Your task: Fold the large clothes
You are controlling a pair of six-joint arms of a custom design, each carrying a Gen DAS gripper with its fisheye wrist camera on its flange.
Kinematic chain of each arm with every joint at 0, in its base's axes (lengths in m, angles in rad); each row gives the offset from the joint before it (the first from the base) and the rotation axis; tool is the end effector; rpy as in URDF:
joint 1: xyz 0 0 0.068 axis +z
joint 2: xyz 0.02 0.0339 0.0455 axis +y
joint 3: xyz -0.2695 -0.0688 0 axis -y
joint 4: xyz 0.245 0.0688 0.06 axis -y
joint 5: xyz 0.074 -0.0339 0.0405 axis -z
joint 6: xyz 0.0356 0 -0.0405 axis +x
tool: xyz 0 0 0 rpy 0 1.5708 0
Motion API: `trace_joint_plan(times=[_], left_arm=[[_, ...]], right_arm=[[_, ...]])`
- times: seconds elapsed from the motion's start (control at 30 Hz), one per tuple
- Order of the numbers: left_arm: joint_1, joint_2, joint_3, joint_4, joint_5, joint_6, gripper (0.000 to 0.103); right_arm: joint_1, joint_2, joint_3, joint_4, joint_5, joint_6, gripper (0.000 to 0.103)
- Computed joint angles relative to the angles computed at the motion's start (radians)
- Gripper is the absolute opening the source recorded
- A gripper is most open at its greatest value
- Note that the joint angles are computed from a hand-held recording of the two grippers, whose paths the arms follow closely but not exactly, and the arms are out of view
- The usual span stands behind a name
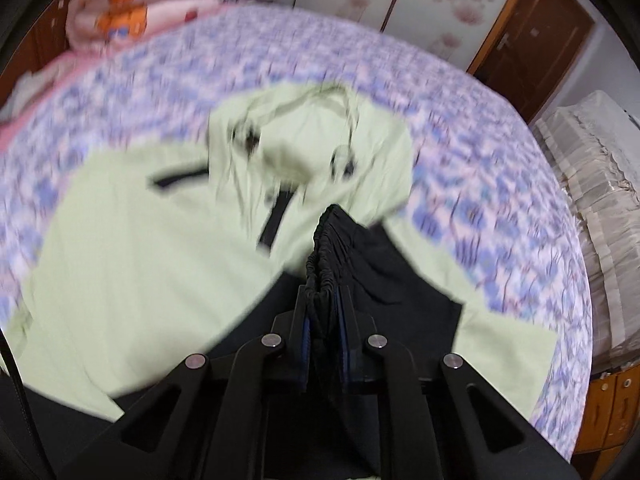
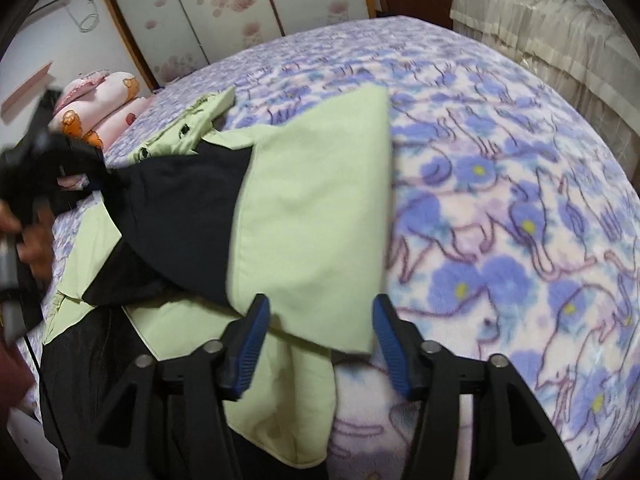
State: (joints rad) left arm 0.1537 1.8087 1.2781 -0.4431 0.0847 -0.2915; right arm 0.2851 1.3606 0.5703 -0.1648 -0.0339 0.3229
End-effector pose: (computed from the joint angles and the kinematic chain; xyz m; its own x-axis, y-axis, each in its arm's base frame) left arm 0.3826 0.0562 0.2126 -0.7524 -0.4063 -0.5184 -0.3360 0.9137 -0.2286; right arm 0.2320 0.0692 0.1557 -0.8381 0.0848 -0.5389 -0.0358 0.9772 0.2095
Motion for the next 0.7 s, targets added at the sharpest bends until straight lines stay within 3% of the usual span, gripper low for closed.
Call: trace_joint_plan(times=[0.23, 0.43, 0.7], left_arm=[[0.066, -0.001, 0.145, -0.046, -0.014, 0.074, 0.009], [0.151, -0.021, 0.12, -0.053, -0.07, 0.125, 0.009], [0.283, 0.004, 0.051, -0.04, -0.091, 0.126, 0.009]], right_arm=[[0.028, 0.057, -0.019, 0.063, 0.01, 0.014, 0.059], [0.09, 0.145, 0.027, 0.142, 0.052, 0.006, 0.059], [0.149, 0.206, 0.086, 0.142, 0.108, -0.056, 0.056]])
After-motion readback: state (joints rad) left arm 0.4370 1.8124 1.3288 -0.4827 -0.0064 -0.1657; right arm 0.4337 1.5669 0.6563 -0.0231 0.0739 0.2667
